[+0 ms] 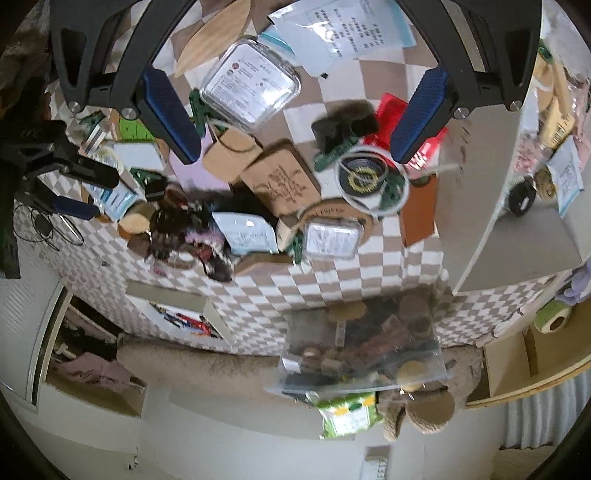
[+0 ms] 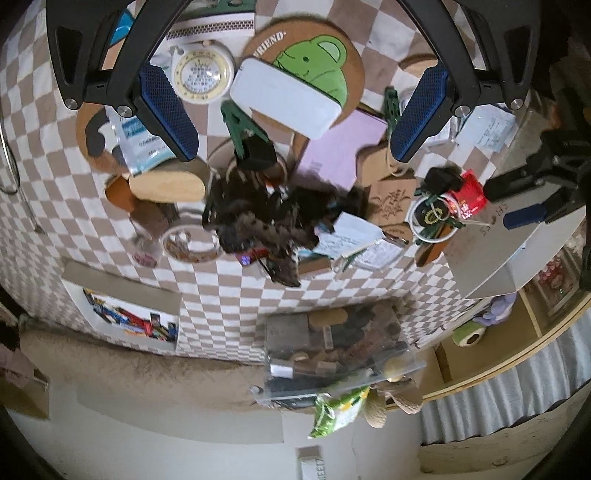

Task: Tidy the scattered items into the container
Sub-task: 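Withdraw both grippers from the box back over the cluttered table, then lower left gripper toward the clear plastic container while right gripper lowers toward the white case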

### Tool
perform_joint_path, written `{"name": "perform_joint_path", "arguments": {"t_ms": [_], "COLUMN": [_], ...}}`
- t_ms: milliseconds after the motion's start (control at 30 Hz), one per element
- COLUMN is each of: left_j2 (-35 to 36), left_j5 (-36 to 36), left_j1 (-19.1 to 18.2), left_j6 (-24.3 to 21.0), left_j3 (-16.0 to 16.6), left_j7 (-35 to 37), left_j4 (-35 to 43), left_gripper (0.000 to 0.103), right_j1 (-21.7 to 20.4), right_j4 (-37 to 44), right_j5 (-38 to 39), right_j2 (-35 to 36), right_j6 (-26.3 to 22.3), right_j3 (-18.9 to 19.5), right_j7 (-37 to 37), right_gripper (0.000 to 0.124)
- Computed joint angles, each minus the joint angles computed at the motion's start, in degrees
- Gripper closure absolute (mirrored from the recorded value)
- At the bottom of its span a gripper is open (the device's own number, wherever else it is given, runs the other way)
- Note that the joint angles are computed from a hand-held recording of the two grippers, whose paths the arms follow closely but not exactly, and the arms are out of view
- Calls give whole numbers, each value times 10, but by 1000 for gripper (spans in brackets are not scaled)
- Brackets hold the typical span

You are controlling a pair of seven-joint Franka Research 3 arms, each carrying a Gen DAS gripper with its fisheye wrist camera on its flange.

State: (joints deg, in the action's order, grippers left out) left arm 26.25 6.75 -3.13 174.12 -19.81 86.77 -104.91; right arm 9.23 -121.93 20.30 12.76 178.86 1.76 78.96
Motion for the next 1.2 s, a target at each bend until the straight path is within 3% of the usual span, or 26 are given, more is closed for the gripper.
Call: {"name": "perform_joint_path", "arguments": {"t_ms": [367, 500, 600, 733, 800, 933, 1067, 1133, 1200], "left_j2": [16, 14, 13, 12, 9, 5, 3, -1, -5], "left_j5": [-17, 5, 30, 57, 60, 24, -40, -64, -93], "left_j1": [3, -24, -47, -64, -63, -20, 30, 38, 55], "left_j6": [-52, -54, -54, -55, -56, -63, -78, -84, -88], "left_j3": [-15, 11, 33, 53, 53, 6, -57, -71, -96], "left_j7": [36, 43, 38, 30, 27, 66, 136, 164, 208], "left_j4": [-2, -9, -12, -15, -20, -30, -41, -47, -56], "left_gripper": [0, 0, 0, 0, 0, 0, 0, 0, 0], "right_j1": [-37, -23, -41, -21, -33, -46, -92, -72, -31], "right_j4": [-9, -17, -21, -29, -30, -29, -19, -20, -26], "right_j5": [86, 93, 135, 130, 151, 191, 316, 315, 262], "right_j2": [1, -3, -6, -9, -10, -10, -8, -9, -9], "right_j6": [-24, -26, -23, -16, -13, -8, -5, -11, -15], "right_j3": [45, 33, 57, 38, 53, 71, 134, 116, 72], "right_j7": [-42, -29, -57, -38, -53, -81, -189, -187, -140], "right_gripper": [21, 21, 21, 21, 21, 21, 21, 21, 21]}}
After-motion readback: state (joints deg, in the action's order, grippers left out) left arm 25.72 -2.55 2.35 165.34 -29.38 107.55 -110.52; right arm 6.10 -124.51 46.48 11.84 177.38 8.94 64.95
